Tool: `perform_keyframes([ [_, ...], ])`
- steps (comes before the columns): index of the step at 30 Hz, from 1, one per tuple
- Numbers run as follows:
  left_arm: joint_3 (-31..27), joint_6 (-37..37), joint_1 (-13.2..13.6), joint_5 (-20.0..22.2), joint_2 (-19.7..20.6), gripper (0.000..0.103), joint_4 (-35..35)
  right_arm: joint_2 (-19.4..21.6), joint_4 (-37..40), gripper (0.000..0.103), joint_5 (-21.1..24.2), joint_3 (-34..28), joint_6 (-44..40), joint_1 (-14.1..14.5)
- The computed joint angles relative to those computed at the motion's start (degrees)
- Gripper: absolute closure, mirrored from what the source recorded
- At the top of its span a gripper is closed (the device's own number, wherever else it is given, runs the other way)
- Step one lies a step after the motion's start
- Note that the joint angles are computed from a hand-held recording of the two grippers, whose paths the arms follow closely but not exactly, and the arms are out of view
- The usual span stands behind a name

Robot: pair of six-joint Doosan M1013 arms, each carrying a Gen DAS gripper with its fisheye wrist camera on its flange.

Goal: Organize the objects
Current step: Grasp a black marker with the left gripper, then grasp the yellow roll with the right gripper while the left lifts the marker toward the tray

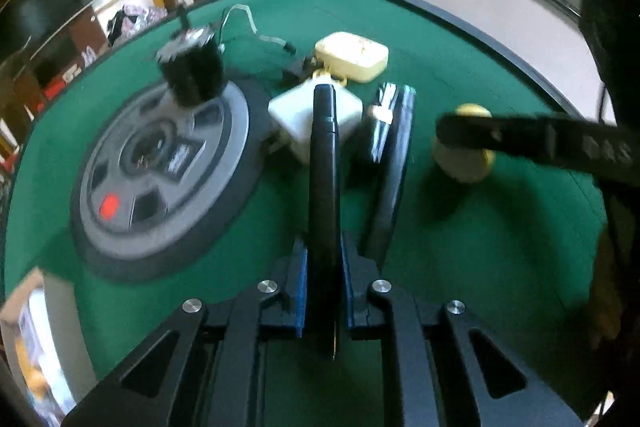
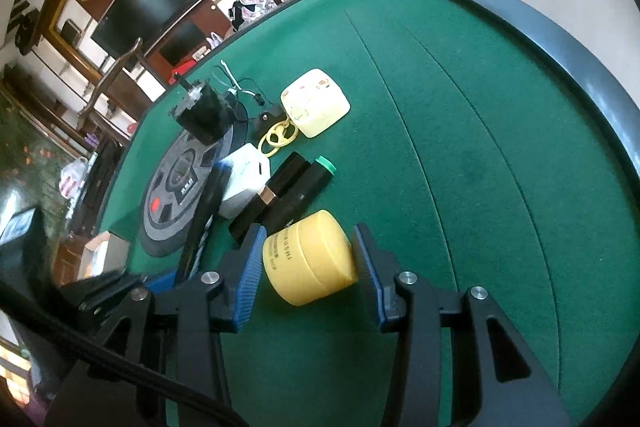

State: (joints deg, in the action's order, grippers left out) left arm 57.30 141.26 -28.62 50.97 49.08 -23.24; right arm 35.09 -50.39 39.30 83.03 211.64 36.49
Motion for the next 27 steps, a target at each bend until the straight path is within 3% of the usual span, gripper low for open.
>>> perform_keyframes([
  [6,-1.2,-4.39,-0.55,-0.03,0.68,0.092,0.19,0.99,2.38,0.06,2.8,-1.77,-4.1,0.23],
  [16,1.32,-5.8,-1.52,-7.48,-0.08,0.091,-0.76,1.51,2.91,0.06,4.23,-2.69,-5.83,0.38],
  [19,1.56,-5.24,-1.49,-7.13,-0.31,0.092,-0.59,1.76,3.39,0.06,5.4,-3.28,-7.26,0.56],
  [25,2.8,-3.61,-0.12,-6.5,-1.33,0.092,-4.77,3.03,1.42,0.073,12.71,-6.18,-10.63,1.87],
  [27,3.84,-2.78,0.5,-6.53,-2.06,0.092,-6.67,3.05,0.79,0.074,12.46,-6.21,-10.97,1.99],
])
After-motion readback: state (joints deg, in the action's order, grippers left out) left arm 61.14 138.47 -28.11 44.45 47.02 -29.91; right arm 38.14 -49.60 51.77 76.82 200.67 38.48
